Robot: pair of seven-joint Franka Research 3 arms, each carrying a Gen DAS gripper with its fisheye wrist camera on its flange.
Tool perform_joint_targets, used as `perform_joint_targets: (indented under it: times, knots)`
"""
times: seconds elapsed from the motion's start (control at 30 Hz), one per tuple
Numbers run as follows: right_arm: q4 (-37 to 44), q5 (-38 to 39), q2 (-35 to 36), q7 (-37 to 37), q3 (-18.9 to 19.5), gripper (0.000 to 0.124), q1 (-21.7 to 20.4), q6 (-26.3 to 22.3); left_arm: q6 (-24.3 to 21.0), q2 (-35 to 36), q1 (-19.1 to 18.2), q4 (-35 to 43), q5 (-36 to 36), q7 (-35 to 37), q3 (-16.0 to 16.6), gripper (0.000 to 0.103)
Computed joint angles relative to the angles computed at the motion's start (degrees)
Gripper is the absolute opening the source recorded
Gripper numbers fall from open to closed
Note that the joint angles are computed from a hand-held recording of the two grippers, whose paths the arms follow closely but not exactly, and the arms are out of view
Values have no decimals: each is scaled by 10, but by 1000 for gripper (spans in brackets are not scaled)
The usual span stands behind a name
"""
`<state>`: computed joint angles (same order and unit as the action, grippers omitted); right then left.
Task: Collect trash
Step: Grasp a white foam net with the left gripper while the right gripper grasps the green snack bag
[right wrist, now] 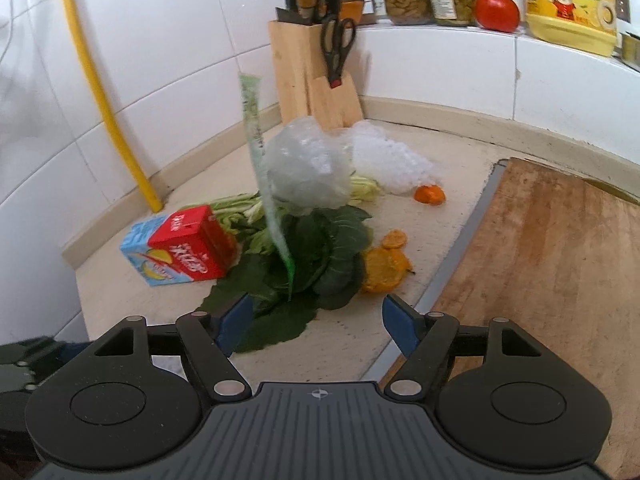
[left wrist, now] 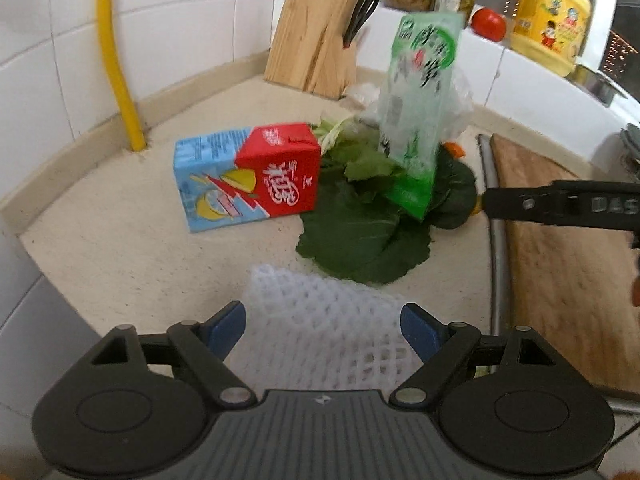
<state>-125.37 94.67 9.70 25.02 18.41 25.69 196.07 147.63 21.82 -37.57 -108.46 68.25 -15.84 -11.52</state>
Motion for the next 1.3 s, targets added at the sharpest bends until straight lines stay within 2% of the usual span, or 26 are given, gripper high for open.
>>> perform_joint_targets:
  times: [0.1, 0.13, 0.27, 0.33, 0.47, 0.5, 0.6, 0.67, 0.93, 1.03, 1.07, 1.13, 1.2, 1.23, 1.3]
  knots:
    - [-17, -58, -4, 58, -18, 78, 11, -9, -4, 15, 1, 13, -11, 9, 0, 81]
    - [-28, -103, -5, 101, -20, 78, 11, -9, -9, 19, -2, 18, -14, 10, 2, 81]
    - [-51, -223, -3, 206, -3, 79, -16, -6, -21, 33, -9, 35, -22, 11, 8, 80]
    - [-59, -279, -1, 253, 14, 79, -39, -4, -34, 39, -14, 46, -26, 22, 9, 74]
    - [-68, -363, 4, 316, 29, 79, -64, 4, -18, 34, -13, 43, -27, 26, 10, 48]
    - [-69, -378, 5, 326, 27, 79, -63, 8, -11, 32, -11, 41, -31, 26, 9, 43]
    - [-68, -414, 10, 341, 12, 80, -51, 23, -8, 26, -12, 37, -34, 23, 11, 34]
    - [-60, -426, 16, 341, -6, 81, -33, 38, -7, 21, -14, 33, -29, 15, 12, 32]
    - [-28, -539, 45, 403, -33, 81, -10, 77, 0, 11, -10, 23, -13, -12, 8, 31]
    - [-20, -570, 49, 422, -44, 67, 0, 50, 5, 12, -8, 20, -11, -18, 8, 31]
    - [-18, -592, 51, 439, -39, 65, -9, 37, 5, 13, -8, 21, -11, -19, 8, 31]
    - [-7, -591, 59, 442, -66, 61, 18, 19, 4, 15, -7, 23, -12, -17, 8, 31]
    - [6, -590, 69, 453, -90, 51, 40, 3, 4, 17, -7, 26, -10, -17, 9, 32]
    - [13, -599, 74, 466, -89, 47, 35, -9, 3, 18, -8, 28, -7, -19, 11, 33]
    - [26, -613, 82, 494, -83, 44, 20, -33, -1, 25, -9, 34, -7, -13, 12, 42]
